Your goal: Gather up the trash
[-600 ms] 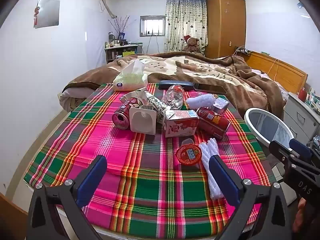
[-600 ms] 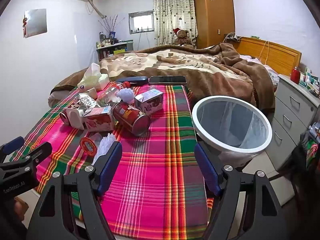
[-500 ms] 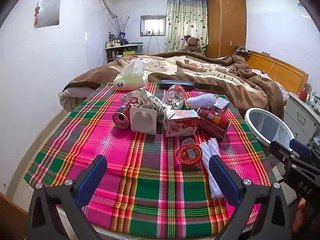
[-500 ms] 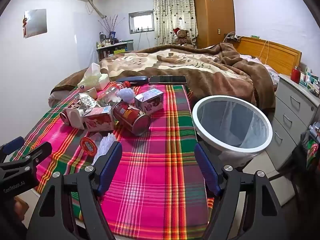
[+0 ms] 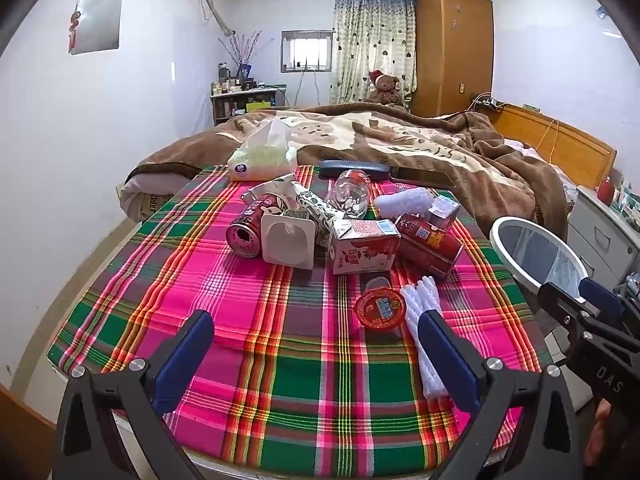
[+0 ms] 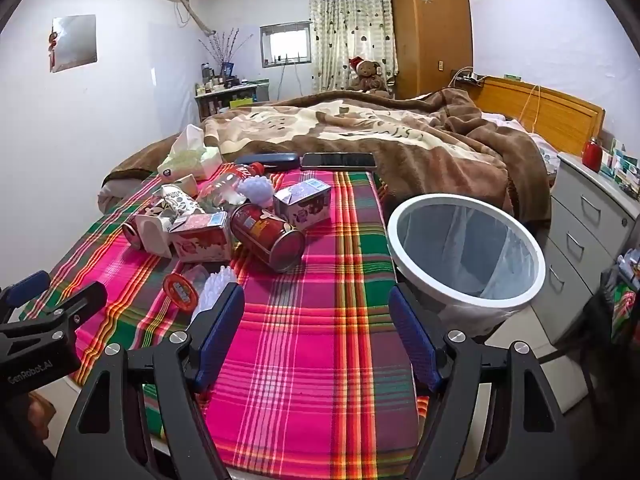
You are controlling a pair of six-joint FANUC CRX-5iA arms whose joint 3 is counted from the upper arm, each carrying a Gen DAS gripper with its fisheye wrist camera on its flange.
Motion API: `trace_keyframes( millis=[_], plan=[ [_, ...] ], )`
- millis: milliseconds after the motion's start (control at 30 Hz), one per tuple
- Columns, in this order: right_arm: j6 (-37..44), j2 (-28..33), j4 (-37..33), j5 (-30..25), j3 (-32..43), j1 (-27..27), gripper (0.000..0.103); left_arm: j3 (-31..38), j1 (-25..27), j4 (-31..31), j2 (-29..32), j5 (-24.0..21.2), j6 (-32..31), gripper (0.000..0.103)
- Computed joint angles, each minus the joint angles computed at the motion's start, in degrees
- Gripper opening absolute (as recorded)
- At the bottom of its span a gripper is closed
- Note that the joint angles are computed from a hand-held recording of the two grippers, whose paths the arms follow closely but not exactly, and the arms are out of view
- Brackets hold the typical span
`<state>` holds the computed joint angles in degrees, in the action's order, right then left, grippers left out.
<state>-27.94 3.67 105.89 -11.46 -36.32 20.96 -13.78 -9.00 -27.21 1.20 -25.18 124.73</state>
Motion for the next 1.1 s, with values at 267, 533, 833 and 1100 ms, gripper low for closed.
trace_keyframes(
  millis=[267, 533, 833, 1100],
  plan=[
    [1.56, 0.28, -2.76, -0.72, 0.29, 0.96, 0.076, -0.33, 0.02, -0.06, -0.19, 0.44, 0.13, 0.103],
    [0.83, 0.15, -1.95, -0.9, 0.17, 0.71, 0.076, -0.36, -0.06, -0.14, -0.28, 0.38, 0.54, 0.103],
    [0.6, 0.03, -1.72, -0.75, 0.08, 0.6, 0.076, -0.51, -0.01, 0.13, -0.36, 0.62, 0.28, 0.103],
    [0.12, -0.03, -1.09, -0.81, 0.06, 0.48, 0.076, -0.44, -0.16, -0.17, -0.47, 0.43, 0.67, 0.103]
  ],
)
